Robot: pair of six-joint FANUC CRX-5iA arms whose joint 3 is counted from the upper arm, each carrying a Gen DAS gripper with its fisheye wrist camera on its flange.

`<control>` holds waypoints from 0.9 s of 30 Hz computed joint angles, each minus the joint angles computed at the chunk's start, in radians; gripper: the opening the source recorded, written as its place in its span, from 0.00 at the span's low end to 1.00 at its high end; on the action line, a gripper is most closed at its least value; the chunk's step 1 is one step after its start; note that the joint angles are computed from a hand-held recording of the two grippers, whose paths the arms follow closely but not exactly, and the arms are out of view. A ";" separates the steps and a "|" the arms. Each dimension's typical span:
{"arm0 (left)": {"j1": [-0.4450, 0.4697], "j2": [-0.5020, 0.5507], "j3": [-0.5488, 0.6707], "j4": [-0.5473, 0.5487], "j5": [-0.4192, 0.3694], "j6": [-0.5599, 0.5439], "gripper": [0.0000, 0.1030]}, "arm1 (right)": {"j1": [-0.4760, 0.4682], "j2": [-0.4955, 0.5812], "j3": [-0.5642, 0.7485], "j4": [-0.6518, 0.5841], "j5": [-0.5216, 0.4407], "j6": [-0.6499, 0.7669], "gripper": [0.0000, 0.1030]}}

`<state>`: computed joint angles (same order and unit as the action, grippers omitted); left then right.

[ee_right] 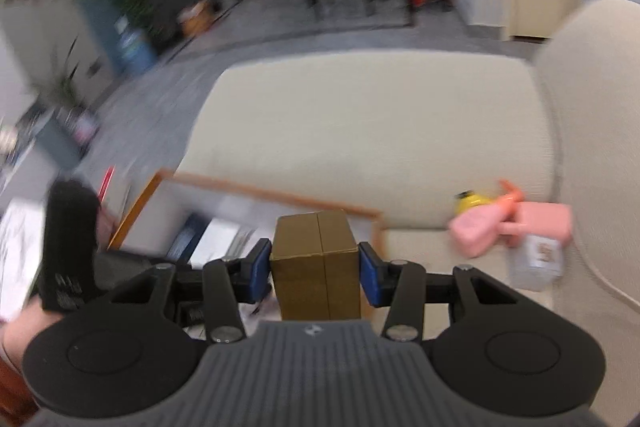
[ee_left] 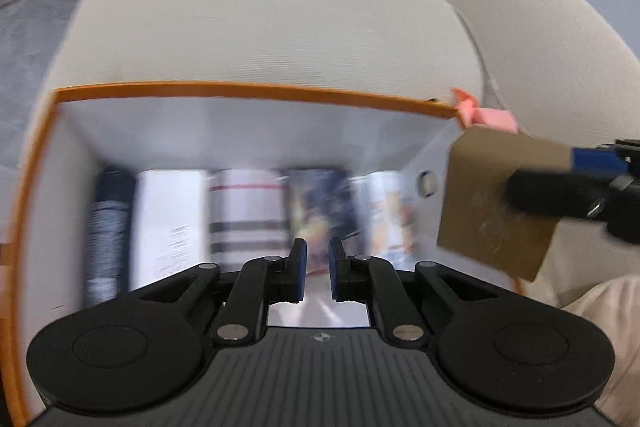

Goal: Organize rigid objects
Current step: 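Lower the lotion tube into the shoebox and open the left gripper while the right carries the box, then lower the brown cardboard box into the shoebox and open the right gripper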

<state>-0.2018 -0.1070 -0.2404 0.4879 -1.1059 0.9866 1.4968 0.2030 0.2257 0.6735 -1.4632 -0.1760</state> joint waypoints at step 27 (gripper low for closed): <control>0.140 -0.042 -0.059 0.057 -0.078 -0.076 0.17 | -0.250 0.194 0.294 -0.682 0.161 0.428 0.45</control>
<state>-0.0620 -0.1489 -0.2998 0.5450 -1.1837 0.9104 1.2470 0.3967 0.5194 -0.0084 -1.3021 0.2516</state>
